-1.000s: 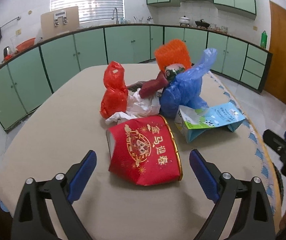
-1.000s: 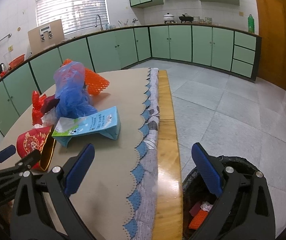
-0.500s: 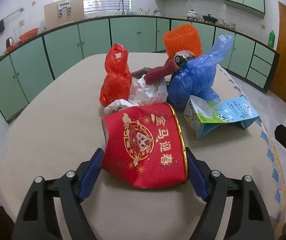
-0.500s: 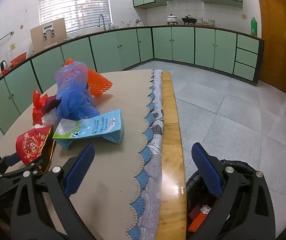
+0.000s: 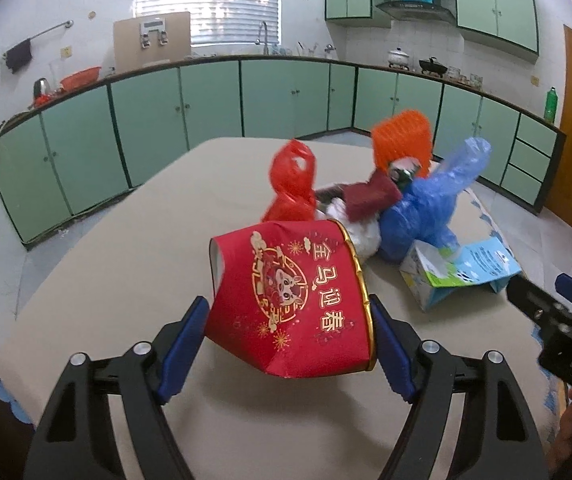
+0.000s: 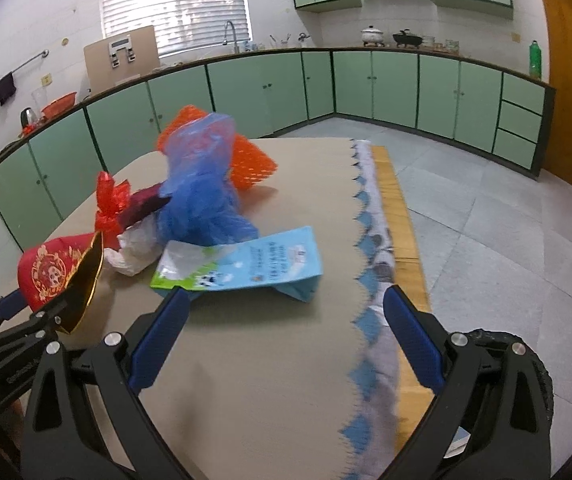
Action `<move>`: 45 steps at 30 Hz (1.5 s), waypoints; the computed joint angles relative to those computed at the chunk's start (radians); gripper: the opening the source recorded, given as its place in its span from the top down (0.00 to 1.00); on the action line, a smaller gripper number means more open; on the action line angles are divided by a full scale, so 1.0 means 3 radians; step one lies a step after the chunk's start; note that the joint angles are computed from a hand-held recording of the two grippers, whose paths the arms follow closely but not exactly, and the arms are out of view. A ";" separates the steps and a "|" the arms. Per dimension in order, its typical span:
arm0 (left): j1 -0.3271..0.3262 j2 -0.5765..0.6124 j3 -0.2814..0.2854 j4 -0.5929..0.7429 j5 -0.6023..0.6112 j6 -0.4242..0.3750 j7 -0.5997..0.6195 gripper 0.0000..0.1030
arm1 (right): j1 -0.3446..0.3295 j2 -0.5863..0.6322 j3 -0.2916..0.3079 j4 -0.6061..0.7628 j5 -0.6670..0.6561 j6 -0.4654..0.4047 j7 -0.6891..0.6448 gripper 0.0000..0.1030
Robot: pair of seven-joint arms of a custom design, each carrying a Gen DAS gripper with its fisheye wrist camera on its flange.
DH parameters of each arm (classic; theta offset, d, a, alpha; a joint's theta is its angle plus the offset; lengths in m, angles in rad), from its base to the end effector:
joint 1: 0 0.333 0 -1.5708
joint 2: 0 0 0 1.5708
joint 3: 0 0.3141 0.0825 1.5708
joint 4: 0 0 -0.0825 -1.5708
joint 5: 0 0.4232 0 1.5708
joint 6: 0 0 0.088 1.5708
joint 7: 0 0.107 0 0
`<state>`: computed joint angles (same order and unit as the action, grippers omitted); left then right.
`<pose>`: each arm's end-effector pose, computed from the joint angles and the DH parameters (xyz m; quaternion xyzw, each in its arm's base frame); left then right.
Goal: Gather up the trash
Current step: 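Lift the red printed cup off the table with the left tool, then grasp the white-and-blue milk carton with the right tool while the left tool holds the cup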
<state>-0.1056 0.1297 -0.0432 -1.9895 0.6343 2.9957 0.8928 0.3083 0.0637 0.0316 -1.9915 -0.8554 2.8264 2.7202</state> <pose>0.6445 -0.1384 0.4712 -0.6179 0.6529 -0.3146 0.3049 0.5954 0.2506 0.4865 -0.6073 0.6654 -0.2804 0.3314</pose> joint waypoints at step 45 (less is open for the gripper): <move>0.0014 0.0147 0.0128 0.0145 -0.0169 0.0040 0.0189 0.25 | 0.0345 0.0273 -0.0088 0.0446 -0.0002 -0.0924 -0.0289 0.08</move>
